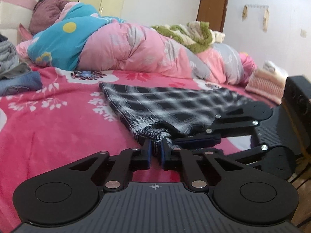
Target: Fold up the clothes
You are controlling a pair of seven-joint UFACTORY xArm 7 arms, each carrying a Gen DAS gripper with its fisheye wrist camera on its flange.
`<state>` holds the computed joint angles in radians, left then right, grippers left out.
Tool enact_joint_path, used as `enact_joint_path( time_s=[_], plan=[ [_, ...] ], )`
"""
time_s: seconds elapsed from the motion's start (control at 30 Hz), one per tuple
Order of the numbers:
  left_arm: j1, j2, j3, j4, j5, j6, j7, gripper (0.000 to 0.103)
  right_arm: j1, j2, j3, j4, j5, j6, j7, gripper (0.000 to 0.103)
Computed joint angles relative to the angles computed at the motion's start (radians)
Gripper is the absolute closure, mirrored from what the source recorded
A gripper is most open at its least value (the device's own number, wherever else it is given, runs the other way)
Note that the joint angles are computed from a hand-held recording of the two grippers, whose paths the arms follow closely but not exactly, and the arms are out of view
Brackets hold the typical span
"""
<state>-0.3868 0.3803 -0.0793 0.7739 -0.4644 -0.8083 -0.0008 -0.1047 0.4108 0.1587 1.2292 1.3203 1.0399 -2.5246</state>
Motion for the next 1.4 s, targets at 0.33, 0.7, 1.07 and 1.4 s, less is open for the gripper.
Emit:
enact_joint_path(
  time_s=[0.33,0.7,1.07,1.4],
  plan=[
    [0.011,0.008,-0.004,-0.009,0.034,-0.042,-0.021,0.102,0.035,0.003,-0.002,0.006,0.115,-0.116,0.197,0.1],
    [-0.019,0.009,0.003,0.015,-0.055,0.006,0.017,0.097,0.043,0.01,0.017,0.009,0.107,-0.141,0.251,0.1],
    [0.038,0.03,-0.016,-0.011,0.128,-0.092,-0.091,0.102,0.061,0.016,0.021,0.018,0.12,-0.176,0.305,0.1],
    [-0.001,0.019,-0.003,-0.012,0.013,-0.057,-0.029,0.102,0.016,0.033,0.02,0.045,0.107,-0.092,0.47,0.081]
  ],
)
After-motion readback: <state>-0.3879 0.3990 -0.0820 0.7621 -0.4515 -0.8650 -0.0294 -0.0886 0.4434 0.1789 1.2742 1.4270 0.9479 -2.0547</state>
